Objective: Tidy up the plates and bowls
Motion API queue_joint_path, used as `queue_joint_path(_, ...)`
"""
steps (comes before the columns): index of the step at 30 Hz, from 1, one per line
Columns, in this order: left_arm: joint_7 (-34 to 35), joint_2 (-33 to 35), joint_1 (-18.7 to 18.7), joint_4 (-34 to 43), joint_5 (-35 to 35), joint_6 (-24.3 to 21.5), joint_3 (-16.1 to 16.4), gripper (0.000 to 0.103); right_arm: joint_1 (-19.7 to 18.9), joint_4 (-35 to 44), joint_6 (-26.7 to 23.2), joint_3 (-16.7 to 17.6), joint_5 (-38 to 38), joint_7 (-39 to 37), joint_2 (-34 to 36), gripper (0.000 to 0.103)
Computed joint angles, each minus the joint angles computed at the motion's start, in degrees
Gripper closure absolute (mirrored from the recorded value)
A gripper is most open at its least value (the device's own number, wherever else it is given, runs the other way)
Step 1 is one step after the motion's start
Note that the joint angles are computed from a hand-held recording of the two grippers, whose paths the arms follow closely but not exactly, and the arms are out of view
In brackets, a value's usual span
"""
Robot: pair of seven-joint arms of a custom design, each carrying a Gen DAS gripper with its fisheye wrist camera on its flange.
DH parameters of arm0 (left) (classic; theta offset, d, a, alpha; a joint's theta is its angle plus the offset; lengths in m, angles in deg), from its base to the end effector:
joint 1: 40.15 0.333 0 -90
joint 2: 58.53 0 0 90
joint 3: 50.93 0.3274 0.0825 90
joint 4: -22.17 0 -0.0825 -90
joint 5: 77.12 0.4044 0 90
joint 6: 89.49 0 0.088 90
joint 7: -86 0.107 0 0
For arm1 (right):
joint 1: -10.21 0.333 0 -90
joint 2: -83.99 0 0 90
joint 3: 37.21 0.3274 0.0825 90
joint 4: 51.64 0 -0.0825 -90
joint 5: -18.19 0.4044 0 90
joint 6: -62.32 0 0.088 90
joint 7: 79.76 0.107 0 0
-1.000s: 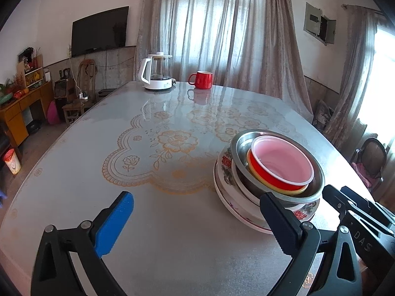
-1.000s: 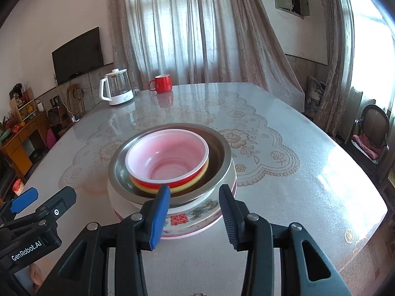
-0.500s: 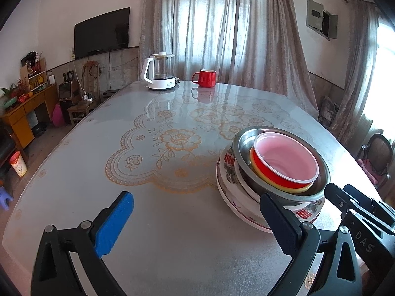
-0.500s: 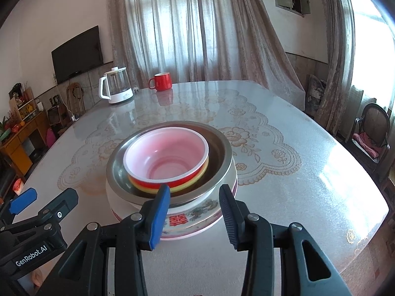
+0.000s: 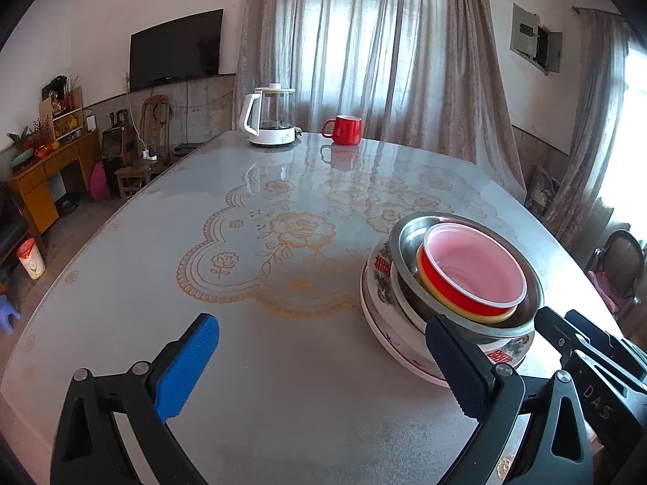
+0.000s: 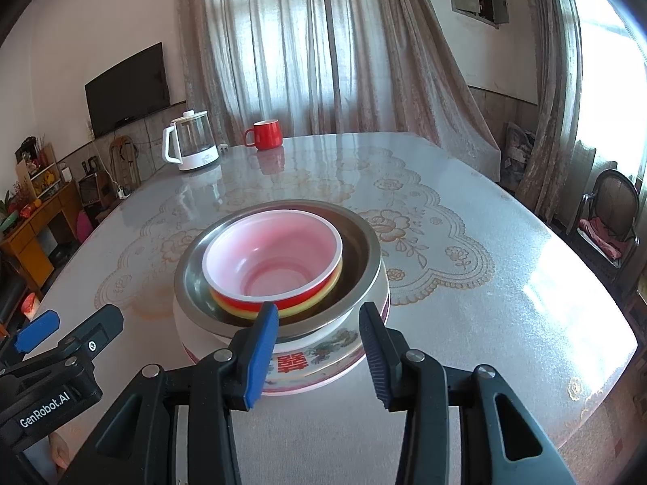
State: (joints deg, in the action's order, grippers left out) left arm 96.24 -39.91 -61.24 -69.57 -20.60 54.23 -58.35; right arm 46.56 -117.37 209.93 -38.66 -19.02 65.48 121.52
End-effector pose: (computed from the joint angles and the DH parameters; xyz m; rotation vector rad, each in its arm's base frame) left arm 0.6366 -0.3391 0.5113 -1.8749 1.4314 -0.8233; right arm 0.6579 0.4800 0.5115 -1.6926 1.5740 -0.6849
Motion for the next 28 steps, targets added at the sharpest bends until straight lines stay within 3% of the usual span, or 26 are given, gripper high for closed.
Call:
queue_joint_path(20,3.9,1.8,-1.0,2.3,-0.3,-2.0,0.2,0.0,-0.5,0.8,0.1,0.2,1.5,-0.7,0.9,0.061)
queue_joint_path(28,5.3,2.4,-0.5,2.6,-1.1,-0.7,0.1,0.001,-0.9,0.4,0.6,0.1,1.6,-0.2,0.7,0.061)
